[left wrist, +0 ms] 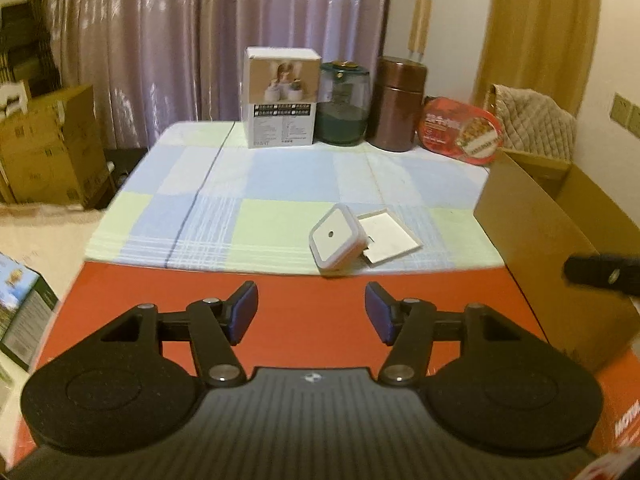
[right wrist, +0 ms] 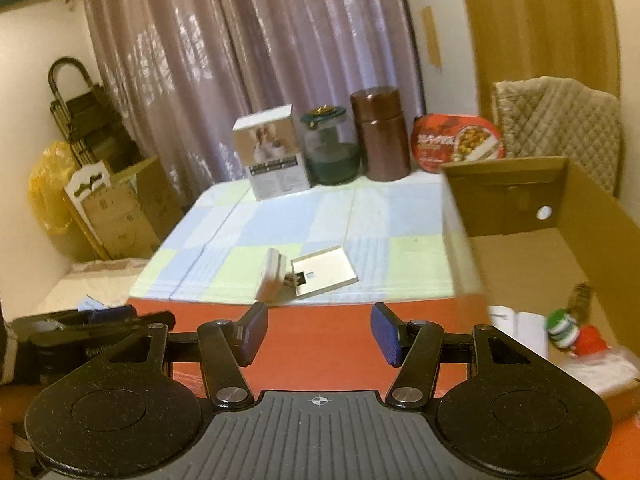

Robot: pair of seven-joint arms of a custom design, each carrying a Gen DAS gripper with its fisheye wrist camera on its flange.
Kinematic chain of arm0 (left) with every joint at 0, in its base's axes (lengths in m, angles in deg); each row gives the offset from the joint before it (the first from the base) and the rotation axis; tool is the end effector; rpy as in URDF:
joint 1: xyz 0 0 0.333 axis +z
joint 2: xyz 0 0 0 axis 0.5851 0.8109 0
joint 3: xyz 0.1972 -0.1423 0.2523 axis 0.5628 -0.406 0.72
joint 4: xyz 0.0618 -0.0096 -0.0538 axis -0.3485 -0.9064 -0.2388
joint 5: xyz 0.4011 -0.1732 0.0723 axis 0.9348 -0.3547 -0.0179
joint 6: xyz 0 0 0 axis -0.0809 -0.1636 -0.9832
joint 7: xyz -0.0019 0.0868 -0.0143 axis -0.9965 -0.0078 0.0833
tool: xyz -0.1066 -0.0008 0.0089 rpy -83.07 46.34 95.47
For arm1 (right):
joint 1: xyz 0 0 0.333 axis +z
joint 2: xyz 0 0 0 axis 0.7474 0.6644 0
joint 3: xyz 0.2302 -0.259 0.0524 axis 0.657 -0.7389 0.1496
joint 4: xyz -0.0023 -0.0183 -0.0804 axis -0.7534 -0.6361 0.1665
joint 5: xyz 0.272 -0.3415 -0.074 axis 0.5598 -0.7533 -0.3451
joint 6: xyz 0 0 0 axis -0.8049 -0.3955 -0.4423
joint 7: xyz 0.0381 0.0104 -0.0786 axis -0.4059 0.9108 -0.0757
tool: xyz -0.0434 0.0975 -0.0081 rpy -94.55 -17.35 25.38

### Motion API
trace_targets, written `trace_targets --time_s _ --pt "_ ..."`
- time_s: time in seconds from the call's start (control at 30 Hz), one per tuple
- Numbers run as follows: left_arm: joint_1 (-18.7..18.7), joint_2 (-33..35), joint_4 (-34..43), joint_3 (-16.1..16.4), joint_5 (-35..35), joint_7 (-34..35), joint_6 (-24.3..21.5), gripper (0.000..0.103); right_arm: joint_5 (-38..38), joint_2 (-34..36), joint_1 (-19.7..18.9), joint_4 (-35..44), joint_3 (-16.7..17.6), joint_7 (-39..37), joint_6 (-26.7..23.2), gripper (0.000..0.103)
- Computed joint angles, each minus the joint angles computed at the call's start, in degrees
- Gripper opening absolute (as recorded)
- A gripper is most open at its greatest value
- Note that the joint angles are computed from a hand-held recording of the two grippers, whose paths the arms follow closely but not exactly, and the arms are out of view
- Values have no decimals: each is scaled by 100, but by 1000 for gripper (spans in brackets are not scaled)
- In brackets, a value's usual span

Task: Organize rigid objects
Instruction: 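Withdraw both tools from the box toward the night light and white plate on the mat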

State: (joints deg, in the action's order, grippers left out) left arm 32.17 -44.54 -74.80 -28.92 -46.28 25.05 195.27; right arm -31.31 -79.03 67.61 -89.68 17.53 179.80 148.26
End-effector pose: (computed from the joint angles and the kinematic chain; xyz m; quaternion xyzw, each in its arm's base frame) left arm 0.6044 -0.1594 0.5120 -0.6210 0.6549 -0.3447 0.2581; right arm 0.5832 0.2859 0.5335 -0.6881 0.5627 -0.1773 0.4224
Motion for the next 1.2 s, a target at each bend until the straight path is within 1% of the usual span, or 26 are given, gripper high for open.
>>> trace_targets --time_s 0.1,0.13,0.17,0.2,0.27,0.33,0.37,0.47,0.5,0.53,0.57,0.63,0.67,0.7,0.73,0.77,0.83,0.9,1.03,1.1,1.17,1.2 --pt "-18 399 207 -7 -1095 730 276 63 -364 488 15 389 -52 318 -78 55" --pt "-74 521 296 47 -1184 769 320 66 -553 682 40 545 -102 466 -83 56" --pt "-103 655 399 65 -1337 881 364 70 -790 847 97 698 -192 666 -128 59" --pt "-95 791 509 41 -1543 1049 400 71 -972 999 122 840 -246 814 -172 61" --pt "10 1063 730 -122 -2043 1440 493 77 -1271 1283 136 1113 -317 1006 -221 66" --pt "167 1332 952 -338 -2518 1752 585 80 -1584 1552 190 1395 -436 1207 -299 69" --pt "401 1486 1074 -624 -2862 1979 638 82 -1718 1715 193 1569 -470 1246 -353 70" --pt "1404 1984 1475 -1838 -3905 2673 559 83 -2084 2031 258 1896 -625 1424 -473 72" --pt "1614 2168 1618 -2111 -4161 2824 520 83 -2173 2130 263 1987 -664 1475 -501 72" --pt "1668 2285 1717 -2200 -4299 2914 507 83 -2239 2196 267 2045 -691 1538 -530 72" --pt "1616 2381 1819 -2165 -4356 2967 475 83 -2266 2270 244 2107 -693 1590 -542 73" --pt "1405 2517 1992 -1972 -4407 3025 451 83 -2308 2391 222 2222 -701 1707 -540 73" --pt "1391 2590 2067 -1980 -4501 3081 455 83 -2324 2428 199 2265 -681 1720 -537 73" --pt "1469 2679 2150 -2089 -4644 3179 433 83 -2353 2481 183 2313 -670 1720 -508 73" --pt "1463 2744 2227 -2095 -4750 3216 399 83 -2385 2507 185 2347 -667 1721 -499 73" --pt "1389 2786 2297 -2020 -4816 3217 359 83 -2394 2560 152 2396 -631 1685 -486 74" --pt "1368 2892 2417 -2028 -4984 3352 320 83 -2371 2631 102 2485 -560 1623 -529 74" --pt "1310 2960 2500 -1991 -5166 3419 284 82 -2375 2689 111 2547 -569 1619 -554 74" --pt "1196 3083 2710 -1867 -5538 3481 -3 75 -2415 2738 181 2599 -666 1747 -524 74" --pt "1091 3117 2776 -1767 -5641 3598 3 74 -2430 2751 183 2618 -674 1776 -518 74" --pt "1024 3133 2825 -1691 -5753 3658 -50 63 -2418 2757 167 2631 -659 1792 -544 74" --pt "979 3128 2832 -1638 -5792 3673 -54 61 -2407 2760 153 2637 -643 1792 -554 74"
